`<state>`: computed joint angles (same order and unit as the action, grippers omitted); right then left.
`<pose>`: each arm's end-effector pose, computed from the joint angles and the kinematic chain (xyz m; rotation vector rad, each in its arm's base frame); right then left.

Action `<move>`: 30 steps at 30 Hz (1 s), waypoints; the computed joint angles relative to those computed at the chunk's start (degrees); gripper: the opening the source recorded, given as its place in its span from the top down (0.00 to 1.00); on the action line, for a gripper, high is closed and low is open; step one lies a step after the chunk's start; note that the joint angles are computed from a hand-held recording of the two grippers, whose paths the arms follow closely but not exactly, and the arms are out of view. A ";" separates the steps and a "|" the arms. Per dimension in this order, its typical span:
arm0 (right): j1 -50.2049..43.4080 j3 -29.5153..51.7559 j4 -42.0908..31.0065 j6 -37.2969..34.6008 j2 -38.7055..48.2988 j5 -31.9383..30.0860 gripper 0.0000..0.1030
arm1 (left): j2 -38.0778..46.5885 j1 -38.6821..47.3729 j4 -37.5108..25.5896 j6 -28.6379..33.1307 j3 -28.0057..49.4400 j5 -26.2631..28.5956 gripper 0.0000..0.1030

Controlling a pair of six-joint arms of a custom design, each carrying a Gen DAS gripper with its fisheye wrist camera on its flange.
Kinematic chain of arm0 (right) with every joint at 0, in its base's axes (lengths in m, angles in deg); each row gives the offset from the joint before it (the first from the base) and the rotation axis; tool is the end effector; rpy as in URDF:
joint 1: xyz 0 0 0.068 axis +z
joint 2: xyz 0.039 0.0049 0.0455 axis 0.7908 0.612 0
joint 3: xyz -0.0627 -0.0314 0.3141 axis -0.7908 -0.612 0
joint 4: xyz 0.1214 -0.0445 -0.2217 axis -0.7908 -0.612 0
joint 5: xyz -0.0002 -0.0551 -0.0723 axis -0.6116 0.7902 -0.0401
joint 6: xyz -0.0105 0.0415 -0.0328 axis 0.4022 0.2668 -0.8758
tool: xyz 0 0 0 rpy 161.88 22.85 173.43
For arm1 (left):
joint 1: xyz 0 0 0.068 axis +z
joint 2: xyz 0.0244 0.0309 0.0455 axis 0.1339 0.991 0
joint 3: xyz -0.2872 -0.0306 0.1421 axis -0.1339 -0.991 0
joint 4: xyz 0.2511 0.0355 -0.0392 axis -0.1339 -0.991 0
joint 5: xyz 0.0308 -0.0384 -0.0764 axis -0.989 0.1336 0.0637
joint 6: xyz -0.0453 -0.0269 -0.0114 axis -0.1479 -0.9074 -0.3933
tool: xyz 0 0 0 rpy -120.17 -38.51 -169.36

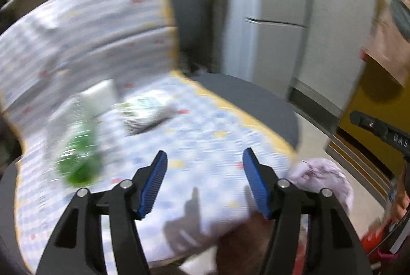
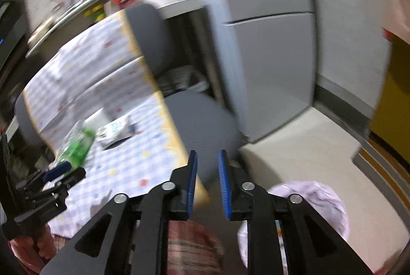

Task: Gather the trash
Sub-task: 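Move both tools back to the chair seat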

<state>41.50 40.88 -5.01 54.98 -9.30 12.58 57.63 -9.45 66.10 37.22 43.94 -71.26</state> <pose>0.2729 -0.0419 0.2903 0.1957 2.2853 0.2851 0.2875 -0.0858 0.2585 0.2727 2.2730 -0.0793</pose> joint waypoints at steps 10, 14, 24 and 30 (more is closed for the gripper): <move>16.38 8.14 0.48 1.02 7.21 3.30 0.69 | 1.76 12.13 7.62 8.15 -1.03 -12.98 0.09; 17.92 9.24 0.20 0.68 8.66 4.75 0.67 | 7.77 13.21 8.10 11.04 1.93 -15.13 0.09; 17.99 10.66 -0.81 1.09 11.59 6.72 0.67 | 15.91 13.36 7.71 12.23 9.76 -15.79 0.25; 19.62 11.85 -0.89 1.02 13.39 7.38 0.67 | 6.43 24.73 7.51 0.62 6.38 -1.75 0.40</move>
<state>61.12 52.73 -5.90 56.01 4.09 19.96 64.06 15.29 73.61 37.84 50.32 -73.01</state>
